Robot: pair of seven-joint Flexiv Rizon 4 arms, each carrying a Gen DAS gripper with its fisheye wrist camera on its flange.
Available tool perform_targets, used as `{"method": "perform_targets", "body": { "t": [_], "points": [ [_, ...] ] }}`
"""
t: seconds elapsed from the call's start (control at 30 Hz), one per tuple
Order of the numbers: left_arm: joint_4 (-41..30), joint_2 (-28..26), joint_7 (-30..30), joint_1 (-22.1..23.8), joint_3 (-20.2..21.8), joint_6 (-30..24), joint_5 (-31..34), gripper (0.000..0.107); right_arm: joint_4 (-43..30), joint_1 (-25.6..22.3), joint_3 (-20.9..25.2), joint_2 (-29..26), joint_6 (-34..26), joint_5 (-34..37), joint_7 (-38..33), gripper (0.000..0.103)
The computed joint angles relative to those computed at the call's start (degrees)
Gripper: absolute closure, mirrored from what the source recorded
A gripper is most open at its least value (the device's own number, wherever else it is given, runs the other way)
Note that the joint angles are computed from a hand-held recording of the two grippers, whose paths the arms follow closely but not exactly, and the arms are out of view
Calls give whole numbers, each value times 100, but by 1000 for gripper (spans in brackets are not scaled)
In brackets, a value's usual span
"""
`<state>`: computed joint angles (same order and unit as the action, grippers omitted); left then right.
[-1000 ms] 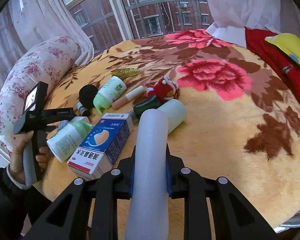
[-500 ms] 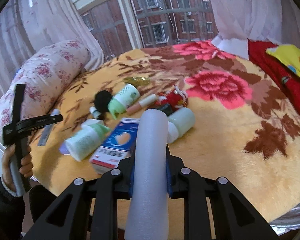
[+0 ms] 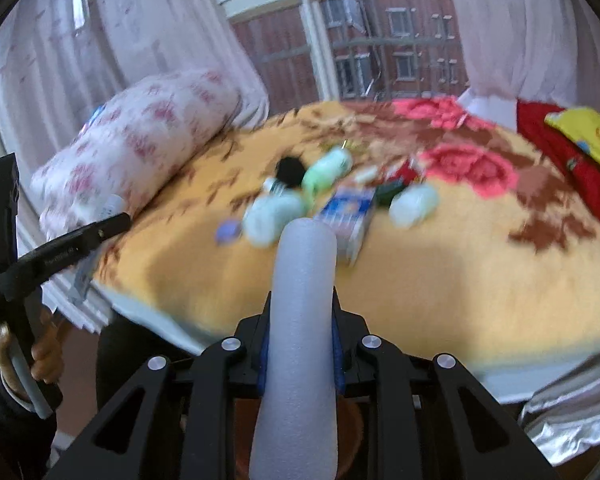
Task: Collect trash
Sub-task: 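Lower both held tubes over the orange bin and open both tools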
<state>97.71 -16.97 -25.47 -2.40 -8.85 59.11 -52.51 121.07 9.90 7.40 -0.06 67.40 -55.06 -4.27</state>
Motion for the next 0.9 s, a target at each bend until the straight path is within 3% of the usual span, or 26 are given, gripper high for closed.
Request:
{"method": "perform_targets", "body": {
  "t": [0.13, 0.2, 0.6, 0.67, 0.7, 0.73, 0.77, 0.8, 0.9],
  "points": [
    [929, 430, 907, -23, 49, -108, -490, 77, 293, 180, 174, -50, -4, 441, 17, 80],
    [1184, 462, 1083, -120, 152, -116, -398, 77, 379, 268, 198, -123, -58, 612, 26, 80],
    [1152, -67, 23, -76, 362, -820, 1263, 77, 430, 680, 111, -761, 300, 2029, -696, 80],
    [1047, -170, -157, -51, 373, -966, 1508, 76, 367, 703, 123, -852, 273, 2345, -937, 74],
    [975, -219, -247, -40, 382, -1072, 1654, 75, 322, 717, 128, -900, 231, 2498, -1055, 65],
    [906, -273, -392, -52, 419, -1158, 1866, 71, 254, 731, 131, -965, 172, 2661, -1159, 45],
    [788, -365, -647, -96, 493, -1263, 2194, 65, 266, 759, 89, -979, 171, 2676, -1142, 39],
    [733, -409, -763, -87, 504, -1348, 2339, 55, 280, 779, 53, -987, 162, 2682, -1130, 39],
    [663, -461, -901, -4, 462, -1495, 2457, 53, 298, 797, 2, -1009, 234, 2791, -1149, 40]
  ]
}}
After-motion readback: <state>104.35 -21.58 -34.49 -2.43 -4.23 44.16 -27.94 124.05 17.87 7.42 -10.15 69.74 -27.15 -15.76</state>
